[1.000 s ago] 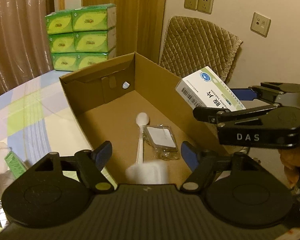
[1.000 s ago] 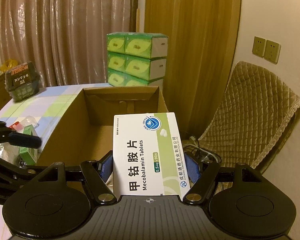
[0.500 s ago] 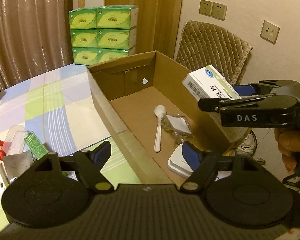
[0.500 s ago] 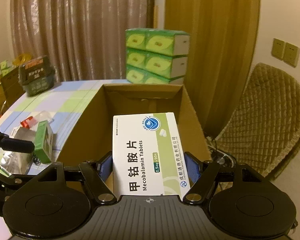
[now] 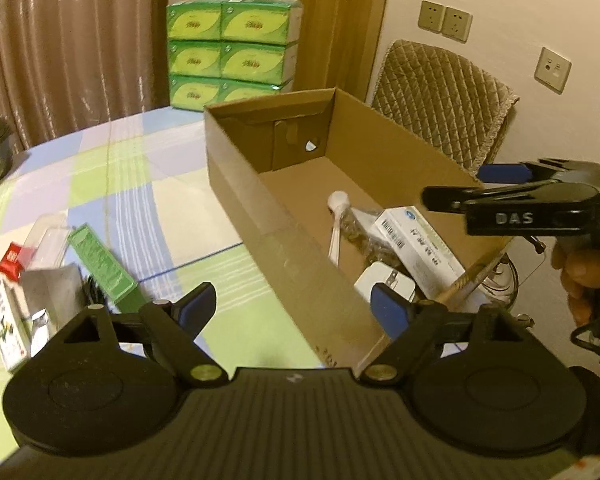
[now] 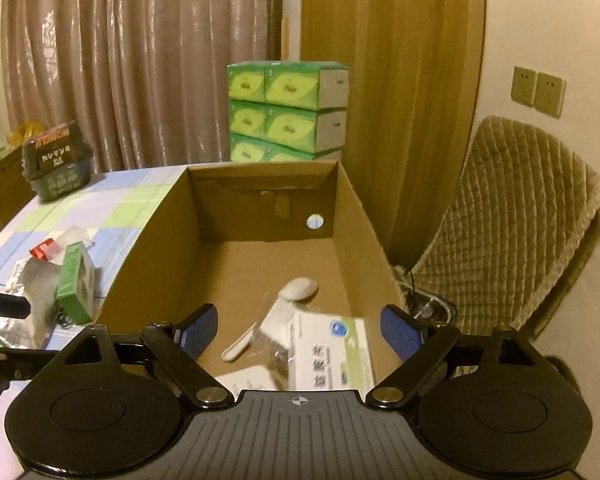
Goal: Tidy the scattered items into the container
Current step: 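Open the right gripper to drop the medicine box while the left gripper releases the plug into the box, then move both grippers back over the table toward the foil bag and green box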
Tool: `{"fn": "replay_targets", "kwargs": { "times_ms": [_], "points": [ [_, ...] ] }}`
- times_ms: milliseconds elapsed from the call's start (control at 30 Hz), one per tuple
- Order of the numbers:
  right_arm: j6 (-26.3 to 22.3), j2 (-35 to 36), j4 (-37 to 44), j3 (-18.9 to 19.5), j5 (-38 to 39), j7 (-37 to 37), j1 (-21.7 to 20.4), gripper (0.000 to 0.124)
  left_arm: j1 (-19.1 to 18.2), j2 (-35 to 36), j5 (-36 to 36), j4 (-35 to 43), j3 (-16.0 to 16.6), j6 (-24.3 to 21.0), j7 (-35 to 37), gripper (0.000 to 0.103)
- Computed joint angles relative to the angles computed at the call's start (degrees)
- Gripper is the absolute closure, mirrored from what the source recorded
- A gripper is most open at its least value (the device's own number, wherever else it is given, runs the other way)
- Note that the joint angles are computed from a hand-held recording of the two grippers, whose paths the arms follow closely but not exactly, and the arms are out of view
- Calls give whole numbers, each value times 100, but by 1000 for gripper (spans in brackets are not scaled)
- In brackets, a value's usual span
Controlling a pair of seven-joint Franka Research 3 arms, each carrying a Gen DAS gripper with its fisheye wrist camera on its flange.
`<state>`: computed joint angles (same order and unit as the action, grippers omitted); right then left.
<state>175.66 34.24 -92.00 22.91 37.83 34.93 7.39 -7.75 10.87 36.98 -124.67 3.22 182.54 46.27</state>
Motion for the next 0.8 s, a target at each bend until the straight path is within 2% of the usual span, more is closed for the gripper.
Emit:
{"fn": "replay_targets", "kwargs": {
  "times_ms": [233, 467, 533, 633, 800],
  "points": [
    [248, -356, -629, 599, 464, -404, -462, 37, -255, -246, 651, -289, 359, -5, -696, 20],
    [448, -691, -1160, 1701, 1365, -1502, -1252, 36, -322, -659, 2415, -572, 662, -133, -2468, 15],
    [445, -778, -1293, 2020, 1699, -1904, -1456, 36, -228, -835, 3015, -705, 656, -207, -3098, 15],
    [385, -885, -1441, 2389, 2187, -2436, -1669, 34, 16, -1120, 3489, -981, 531, -334, -3619, 14],
    [195, -1126, -1657, 2648, 2891, -3098, -1711, 33, 502, -1677, 4027, -1493, 264, -583, -4197, 13]
  ]
}}
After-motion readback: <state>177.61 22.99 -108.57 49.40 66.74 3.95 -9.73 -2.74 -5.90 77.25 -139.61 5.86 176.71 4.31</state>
